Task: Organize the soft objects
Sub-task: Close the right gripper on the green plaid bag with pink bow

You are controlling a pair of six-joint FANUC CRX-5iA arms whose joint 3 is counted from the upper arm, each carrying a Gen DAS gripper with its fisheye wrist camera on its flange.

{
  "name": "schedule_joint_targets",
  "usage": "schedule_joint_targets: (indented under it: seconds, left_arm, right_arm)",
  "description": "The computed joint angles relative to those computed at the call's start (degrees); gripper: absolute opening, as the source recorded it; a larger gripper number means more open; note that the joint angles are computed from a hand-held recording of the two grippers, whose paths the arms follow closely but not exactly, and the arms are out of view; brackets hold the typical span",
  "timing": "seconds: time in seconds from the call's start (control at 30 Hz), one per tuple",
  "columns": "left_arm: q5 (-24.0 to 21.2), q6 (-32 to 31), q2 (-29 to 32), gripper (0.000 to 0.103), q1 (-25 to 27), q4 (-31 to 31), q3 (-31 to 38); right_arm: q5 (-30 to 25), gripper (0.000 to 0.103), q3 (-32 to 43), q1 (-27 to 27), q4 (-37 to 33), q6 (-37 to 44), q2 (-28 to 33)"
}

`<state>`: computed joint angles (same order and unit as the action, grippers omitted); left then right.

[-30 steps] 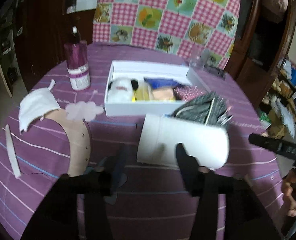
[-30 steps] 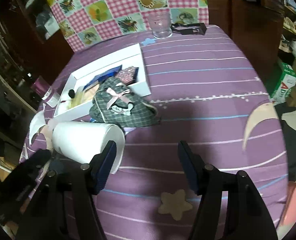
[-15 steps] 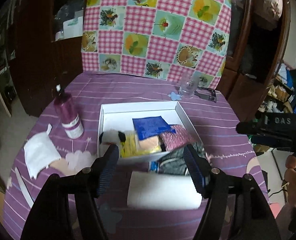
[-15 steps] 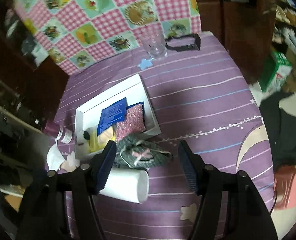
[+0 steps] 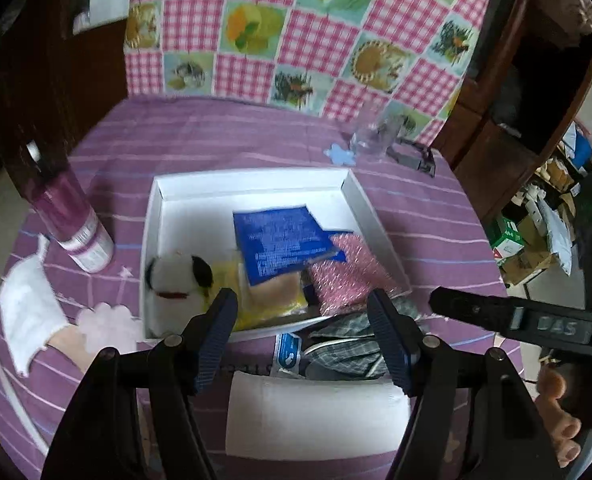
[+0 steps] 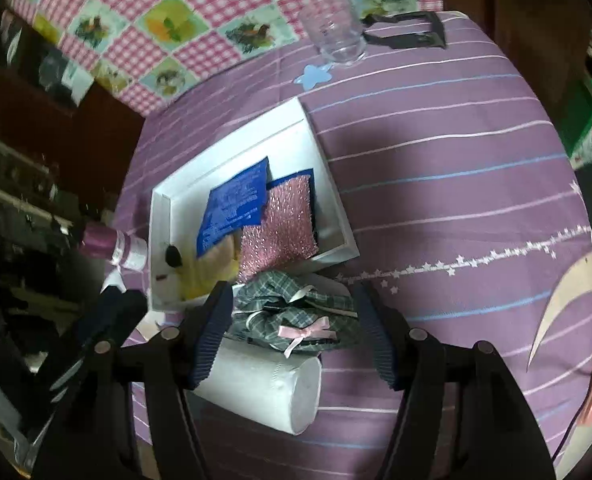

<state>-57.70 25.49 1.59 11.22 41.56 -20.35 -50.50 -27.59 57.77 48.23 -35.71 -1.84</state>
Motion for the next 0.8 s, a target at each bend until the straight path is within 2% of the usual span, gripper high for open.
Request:
schedule_joint_targets:
  seconds: [0.1,0.23,0.4,0.57,0.67,0.8]
  left_arm:
    - [1.4,3.2,2.0,0.068,-0.9,-4.0,1.9]
    - [-0.9,4.5,3.3,0.068,-0.3,-5.9,3.3]
    - [-0.3,5.5,3.3,0.068,-1.2,-9.3,3.9]
    - [0.2,8.1,4.7,0.068,-2.2,-12.9,5.3]
    - [0.6,10.0,5.5,0.068,-2.7,-15.3,6.3]
    - [0.3,11.4,6.7,0.068,-3.2,-17.2,7.4]
  right_arm:
    - [1.0,0.065,-0.7,-0.9,0.4,-0.4,0.5]
    - [2.0,0.065,-1.0,-2.1,-0.5,0.4,1.0]
    - [2.9,0.065,-1.8,-3.4,1.4,0.0,1.9]
    - [7.9,0.069,-3.9,-5.4,6.3,-1.7,2.6]
    - [9.3,0.069,-4.0,-6.1,7.6,-1.8,3.3]
    - [13.9,0.069,-5.0,-7.2,7.7,-1.2,2.3]
